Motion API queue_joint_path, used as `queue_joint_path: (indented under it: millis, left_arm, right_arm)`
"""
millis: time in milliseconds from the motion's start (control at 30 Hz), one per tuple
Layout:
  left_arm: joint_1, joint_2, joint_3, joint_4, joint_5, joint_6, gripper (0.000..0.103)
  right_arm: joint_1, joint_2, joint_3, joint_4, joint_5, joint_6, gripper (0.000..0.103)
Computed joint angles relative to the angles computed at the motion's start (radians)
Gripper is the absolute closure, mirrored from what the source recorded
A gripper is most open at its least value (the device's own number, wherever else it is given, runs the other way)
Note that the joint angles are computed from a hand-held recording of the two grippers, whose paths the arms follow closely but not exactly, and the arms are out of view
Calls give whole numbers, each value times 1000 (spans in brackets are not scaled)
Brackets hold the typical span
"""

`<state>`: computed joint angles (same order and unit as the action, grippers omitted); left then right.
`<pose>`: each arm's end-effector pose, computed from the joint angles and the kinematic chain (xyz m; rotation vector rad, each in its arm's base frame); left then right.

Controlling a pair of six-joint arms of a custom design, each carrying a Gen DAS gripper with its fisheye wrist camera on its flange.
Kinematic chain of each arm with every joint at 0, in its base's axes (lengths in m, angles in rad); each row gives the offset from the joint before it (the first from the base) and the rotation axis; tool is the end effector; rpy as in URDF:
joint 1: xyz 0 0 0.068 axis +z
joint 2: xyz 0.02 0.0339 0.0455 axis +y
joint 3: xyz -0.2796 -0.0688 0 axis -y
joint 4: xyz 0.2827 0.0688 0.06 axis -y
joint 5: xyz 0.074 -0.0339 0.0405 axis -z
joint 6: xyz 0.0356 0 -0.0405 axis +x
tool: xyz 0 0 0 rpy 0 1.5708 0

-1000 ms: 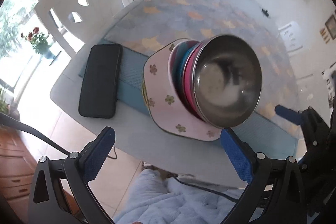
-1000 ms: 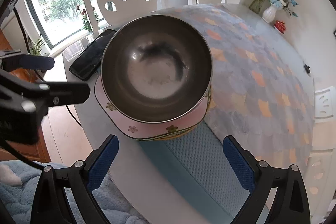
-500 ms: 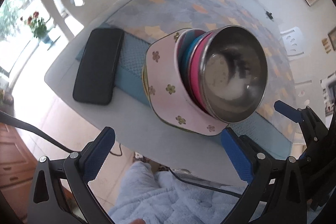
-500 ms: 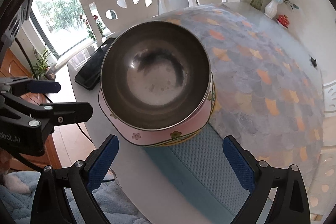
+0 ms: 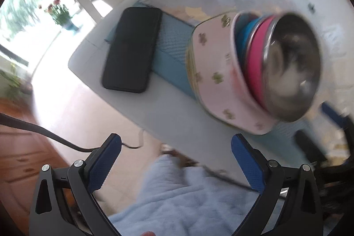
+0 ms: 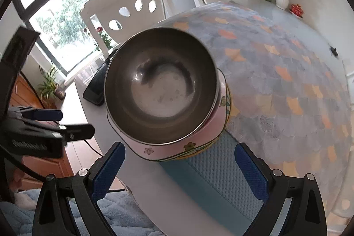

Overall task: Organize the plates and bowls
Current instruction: 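Withdraw both tools from the stacked bowls and plates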

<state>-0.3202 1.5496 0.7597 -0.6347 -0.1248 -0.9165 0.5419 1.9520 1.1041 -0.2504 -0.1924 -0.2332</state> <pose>0.2592 -0.0813 0.1263 -0.8796 2.8161 0.0250 0.3440 0.2150 0.1037 -1.0714 2.4599 0.3550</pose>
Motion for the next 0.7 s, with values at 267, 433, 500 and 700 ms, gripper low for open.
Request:
queue_joint_path:
  millis: [267, 433, 500, 700]
  left_arm:
    - [5, -18, -10, 6, 5, 27, 3]
    - [12, -68, -55, 56, 9, 15, 3]
    - [9, -96, -73, 74, -9, 7, 3]
    - [8, -113, -92, 81, -51, -27, 1]
  right_arm:
    - [5, 12, 13, -4, 0, 8, 4]
    - [4, 41, 44, -49, -30, 10, 4]
    - [-1, 47, 50, -60, -56, 14, 4]
    - [-2, 52, 52, -61, -62, 36, 4]
